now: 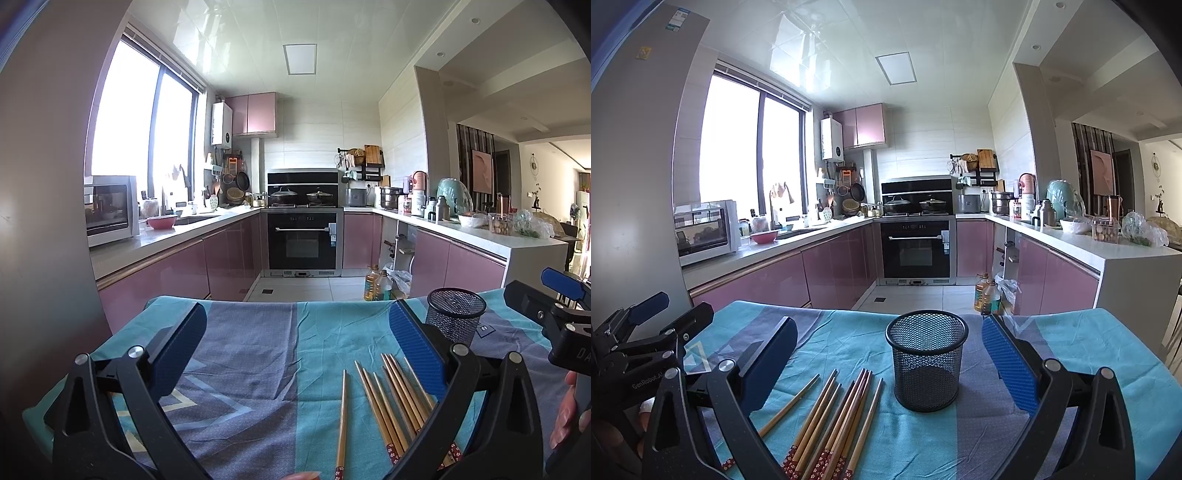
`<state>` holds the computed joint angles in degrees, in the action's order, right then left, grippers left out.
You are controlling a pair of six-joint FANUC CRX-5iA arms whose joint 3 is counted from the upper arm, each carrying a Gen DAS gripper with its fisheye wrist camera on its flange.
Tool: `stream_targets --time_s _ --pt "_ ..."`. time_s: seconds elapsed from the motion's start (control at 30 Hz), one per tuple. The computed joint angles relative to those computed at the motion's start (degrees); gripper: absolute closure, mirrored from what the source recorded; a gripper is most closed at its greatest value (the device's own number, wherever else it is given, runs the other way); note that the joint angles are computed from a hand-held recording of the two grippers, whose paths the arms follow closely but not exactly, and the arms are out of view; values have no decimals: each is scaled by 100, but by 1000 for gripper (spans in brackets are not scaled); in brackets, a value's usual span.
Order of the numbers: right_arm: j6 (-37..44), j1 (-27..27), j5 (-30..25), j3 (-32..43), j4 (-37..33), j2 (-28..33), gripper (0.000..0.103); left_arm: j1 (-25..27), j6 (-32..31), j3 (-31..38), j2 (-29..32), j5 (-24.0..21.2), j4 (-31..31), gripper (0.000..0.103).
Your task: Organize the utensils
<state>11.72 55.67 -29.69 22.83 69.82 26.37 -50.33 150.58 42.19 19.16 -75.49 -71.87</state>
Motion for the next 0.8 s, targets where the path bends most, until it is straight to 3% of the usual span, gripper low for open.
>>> stream_targets --time_s 0.3,0.47,0.67,0.73,0.8 --pt "572 100 -156 241 -601 85 6 58 -117 78 38 -13 187 6" --pt "1649 187 -446 758 -1784 244 6 229 -329 79 12 27 528 6" --pt "3992 291 -2307 2875 -4054 1160 7 826 -1153 186 78 42 1872 6" --pt "4449 286 -2916 3574 -4476 1522 18 1045 -1395 79 50 143 2378 6" --pt "4834 276 -3559 4418 -4776 1977 20 1265 -1695 52 87 176 2882 6"
